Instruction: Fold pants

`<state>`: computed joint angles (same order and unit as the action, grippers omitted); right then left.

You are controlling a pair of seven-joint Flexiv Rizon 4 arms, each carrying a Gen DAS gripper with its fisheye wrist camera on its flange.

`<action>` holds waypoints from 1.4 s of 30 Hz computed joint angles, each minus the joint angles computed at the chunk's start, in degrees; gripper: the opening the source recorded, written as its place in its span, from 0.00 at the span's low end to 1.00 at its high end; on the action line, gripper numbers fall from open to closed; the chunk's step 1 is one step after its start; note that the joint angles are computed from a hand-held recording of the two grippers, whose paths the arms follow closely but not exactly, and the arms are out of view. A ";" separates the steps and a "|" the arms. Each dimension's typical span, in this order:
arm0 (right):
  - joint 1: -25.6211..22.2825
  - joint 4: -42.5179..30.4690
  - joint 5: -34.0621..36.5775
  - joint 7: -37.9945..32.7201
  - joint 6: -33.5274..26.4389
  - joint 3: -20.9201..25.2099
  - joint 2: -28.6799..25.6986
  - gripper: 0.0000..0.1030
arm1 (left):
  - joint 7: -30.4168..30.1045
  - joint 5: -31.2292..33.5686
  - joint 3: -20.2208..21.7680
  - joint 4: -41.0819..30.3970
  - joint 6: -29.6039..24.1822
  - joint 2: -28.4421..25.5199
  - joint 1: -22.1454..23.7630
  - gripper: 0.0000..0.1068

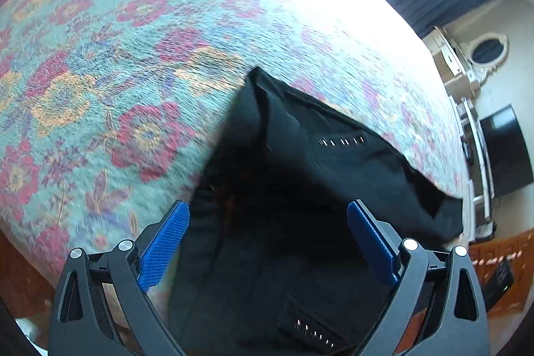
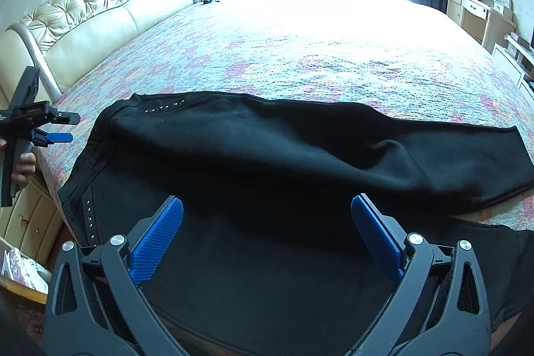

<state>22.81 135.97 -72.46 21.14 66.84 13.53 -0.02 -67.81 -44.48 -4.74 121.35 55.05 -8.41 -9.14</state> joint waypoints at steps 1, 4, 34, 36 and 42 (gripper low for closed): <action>-0.53 -0.23 -0.94 0.58 1.33 -0.73 -0.71 0.98 | 0.49 -2.20 -0.23 -2.50 -2.27 -2.74 1.23 0.88; -2.29 -1.26 -3.75 0.85 5.84 -2.94 -3.36 0.98 | 1.88 -5.03 -1.90 -10.09 -9.06 -10.38 4.42 0.88; -26.61 -35.11 55.55 -82.69 -13.96 25.80 -32.58 0.21 | 19.78 -4.60 -6.22 -18.78 -14.88 -19.37 5.59 0.15; -25.95 -34.52 57.76 -83.42 -12.60 25.26 -31.35 0.07 | 21.57 -6.21 -6.55 -17.98 -12.86 -18.94 5.56 0.13; -18.12 -26.26 56.06 -78.43 -3.16 17.10 -23.15 0.07 | 24.50 -6.56 -6.48 -15.87 -3.28 -18.32 2.97 0.17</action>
